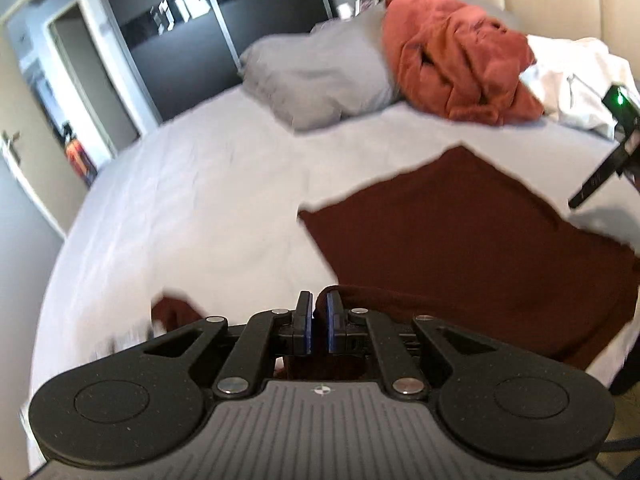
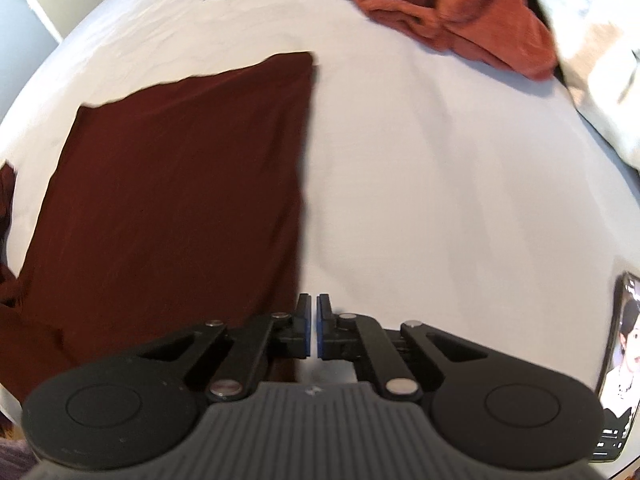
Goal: Fold clothes
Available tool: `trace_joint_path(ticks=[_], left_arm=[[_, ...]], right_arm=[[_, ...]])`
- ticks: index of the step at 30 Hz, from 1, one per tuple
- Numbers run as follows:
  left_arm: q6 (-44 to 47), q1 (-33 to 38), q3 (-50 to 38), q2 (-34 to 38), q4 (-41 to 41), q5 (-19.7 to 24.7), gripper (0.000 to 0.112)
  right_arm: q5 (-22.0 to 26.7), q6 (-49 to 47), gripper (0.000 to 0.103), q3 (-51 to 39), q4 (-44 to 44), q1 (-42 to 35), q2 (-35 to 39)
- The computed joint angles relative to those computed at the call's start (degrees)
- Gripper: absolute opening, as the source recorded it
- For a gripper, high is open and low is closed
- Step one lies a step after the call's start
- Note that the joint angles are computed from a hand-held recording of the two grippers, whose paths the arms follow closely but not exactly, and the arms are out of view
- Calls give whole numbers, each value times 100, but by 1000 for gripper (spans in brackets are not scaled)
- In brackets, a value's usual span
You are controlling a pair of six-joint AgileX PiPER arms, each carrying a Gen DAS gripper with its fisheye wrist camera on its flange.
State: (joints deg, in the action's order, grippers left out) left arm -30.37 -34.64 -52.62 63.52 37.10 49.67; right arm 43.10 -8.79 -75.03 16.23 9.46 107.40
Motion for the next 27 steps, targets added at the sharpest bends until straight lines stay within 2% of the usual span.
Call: trace_joint_path(ticks=[2,3,6,8,9,10,15,17,18,24,26,27], left_arm=[[146,-88,-418,363,69,-27,5],[219,-152,-619,527,110,-15,5],[327,-420,-1170,911,324,182,5],[454,-568,-1470,1071,387,319,5],[532,-649,-1620,1127,420,424,5],[607,-732,-1769,1173,456,540,5],[670,-1081,-2291,1243,524,938,5],[624,-1206,-2381,1240,578,1017,5],[578,-1268,-2391,1228,617,1045,5],[348,-1502,-2356,1097,748,1087,5],[306,-1536,-2364,1070,786,1101,5],[292,-1556,-2365,1050,810,1120,5]], right_arm=[[-9,-338,2,51,349,-251,-25],[-3,-764,6,100,696,-365,-67],[358,-1393,10,5,1230,-480,-92],[591,-1288,31,-175,1275,-430,-28],[696,-1108,46,-309,1213,-376,33],[804,-932,48,-446,1155,-324,96],[1432,323,46,-1284,712,36,611],[1531,778,36,-1565,410,259,824],[1553,928,31,-1654,273,377,890],[1551,1601,29,-1885,-546,976,1183],[1449,1721,24,-1815,-736,1056,1174],[1404,1770,15,-1774,-787,1055,1158]])
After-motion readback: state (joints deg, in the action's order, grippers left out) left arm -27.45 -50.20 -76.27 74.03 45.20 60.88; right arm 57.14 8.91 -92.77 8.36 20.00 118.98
